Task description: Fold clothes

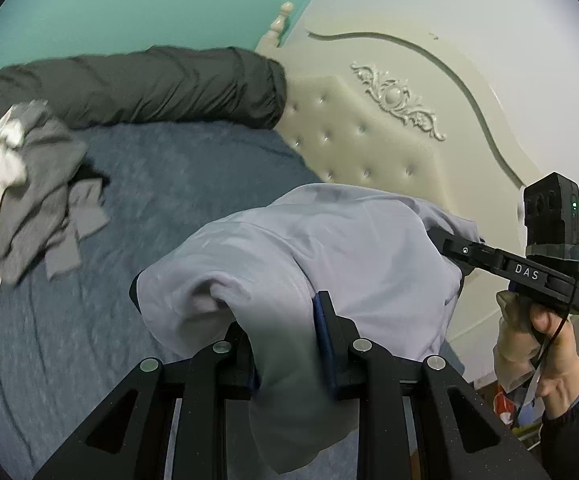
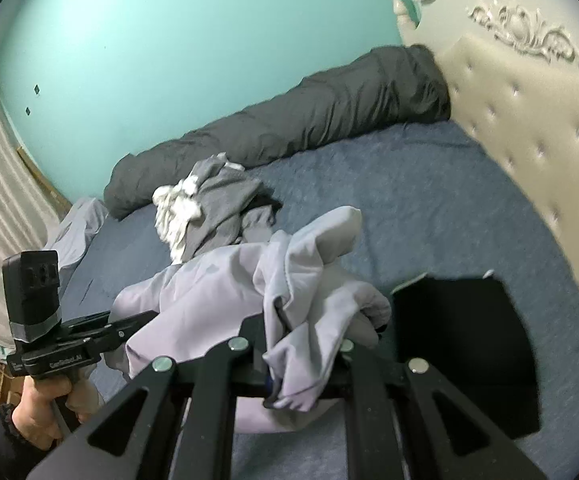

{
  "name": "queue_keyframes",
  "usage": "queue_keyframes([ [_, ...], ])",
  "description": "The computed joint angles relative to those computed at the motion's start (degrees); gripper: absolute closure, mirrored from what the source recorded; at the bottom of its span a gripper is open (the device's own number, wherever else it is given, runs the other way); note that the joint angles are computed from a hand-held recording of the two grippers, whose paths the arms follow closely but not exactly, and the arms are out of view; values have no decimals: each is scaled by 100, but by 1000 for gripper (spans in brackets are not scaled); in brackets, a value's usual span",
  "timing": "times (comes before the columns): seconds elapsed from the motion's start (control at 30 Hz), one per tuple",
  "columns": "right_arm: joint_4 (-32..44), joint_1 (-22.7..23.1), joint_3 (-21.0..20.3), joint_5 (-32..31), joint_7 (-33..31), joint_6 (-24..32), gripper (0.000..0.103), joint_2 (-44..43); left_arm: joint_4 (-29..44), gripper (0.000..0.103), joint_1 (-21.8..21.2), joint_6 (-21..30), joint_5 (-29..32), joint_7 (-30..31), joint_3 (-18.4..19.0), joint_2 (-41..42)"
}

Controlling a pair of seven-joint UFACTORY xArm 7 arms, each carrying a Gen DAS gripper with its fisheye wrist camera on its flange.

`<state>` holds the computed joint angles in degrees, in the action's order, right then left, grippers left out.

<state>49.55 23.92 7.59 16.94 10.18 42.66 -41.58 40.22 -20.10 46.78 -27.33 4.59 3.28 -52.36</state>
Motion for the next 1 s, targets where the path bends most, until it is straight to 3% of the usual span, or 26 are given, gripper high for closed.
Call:
queue_keyframes([
  [0.23,934,-434,-397,-350,-552,22,93,556,996,77,-320,-1185,-132,-11,-426,1412],
  [0.4,914,-851,-619,-629,-1078,-206,93,550,1209,77,-564,-2353,-34,-251,-895,2256],
  [0.5,280,-1102,-769,-785,-1428,-610,93,243,974,77,-881,-3156,-38,-472,-1125,2683],
  [0.63,-1077,-1421,-1047,-835,-1679,-866,93,-381,404,77,-1547,-3821,-173,-759,-1225,3292],
  [0.7,-1775,-1537,-1247,-830,-1867,-707,93,-726,77,77,-2134,-4047,-608,-653,-1006,3516],
  [0.83,-2830,-1791,-1696,-668,-2275,-382,93,-1421,-443,77,-2752,-4493,-1014,-641,-892,3565],
  [1.0,-3253,-2079,-2017,-362,-2599,49,93,-1899,-823,77,-3698,-4793,-1445,-686,-279,3497],
])
